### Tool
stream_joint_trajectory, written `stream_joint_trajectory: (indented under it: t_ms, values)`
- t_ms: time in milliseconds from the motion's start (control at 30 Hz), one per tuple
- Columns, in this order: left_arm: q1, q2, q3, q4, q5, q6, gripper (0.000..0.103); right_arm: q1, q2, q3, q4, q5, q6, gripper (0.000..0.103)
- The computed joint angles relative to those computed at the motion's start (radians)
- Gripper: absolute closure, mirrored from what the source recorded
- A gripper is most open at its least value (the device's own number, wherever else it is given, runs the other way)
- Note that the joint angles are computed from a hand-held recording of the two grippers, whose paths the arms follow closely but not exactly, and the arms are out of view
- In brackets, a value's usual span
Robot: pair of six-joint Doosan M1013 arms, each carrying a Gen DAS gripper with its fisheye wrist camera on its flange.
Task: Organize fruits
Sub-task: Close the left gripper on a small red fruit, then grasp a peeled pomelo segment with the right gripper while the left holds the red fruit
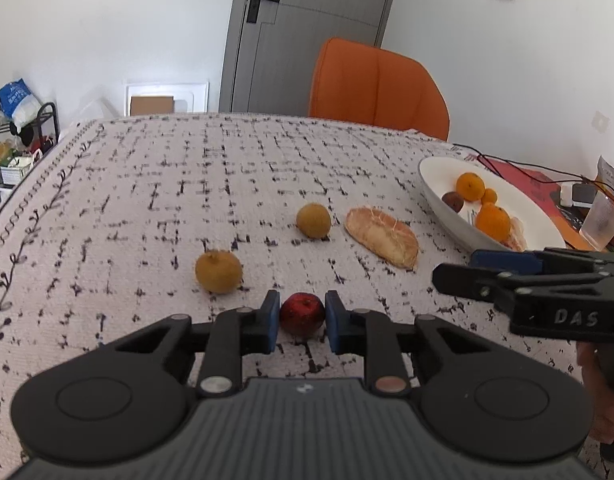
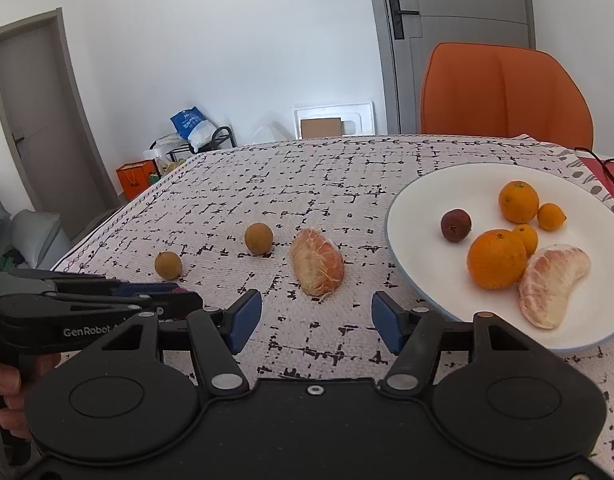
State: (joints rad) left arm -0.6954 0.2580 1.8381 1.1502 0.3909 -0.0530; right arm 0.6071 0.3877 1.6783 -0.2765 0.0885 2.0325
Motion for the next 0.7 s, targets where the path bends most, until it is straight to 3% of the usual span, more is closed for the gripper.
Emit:
stream_joint_trajectory:
  t_ms: [133,333,500,700]
  values:
    - [0.004,-0.011,0.007,0.064,-0.001,-0.056,0.081,0.003,0.014,-0.02,0.007,0.01,-0.025,0.045]
    - [0.013,-0.018,0.011,0.085,0.015,-0.083,0.081,0.014,0.038,-0.052,-0.161,0.038,0.12,0.057]
    - [0.018,-0.026,0.018,0.117,0.017,-0.119,0.08,0.023,0.053,-0.073,-0.341,0.065,0.277,0.057]
    - [0.028,-0.024,0.019,0.123,0.005,-0.132,0.08,0.03,0.07,-0.098,-0.439,0.088,0.341,0.057]
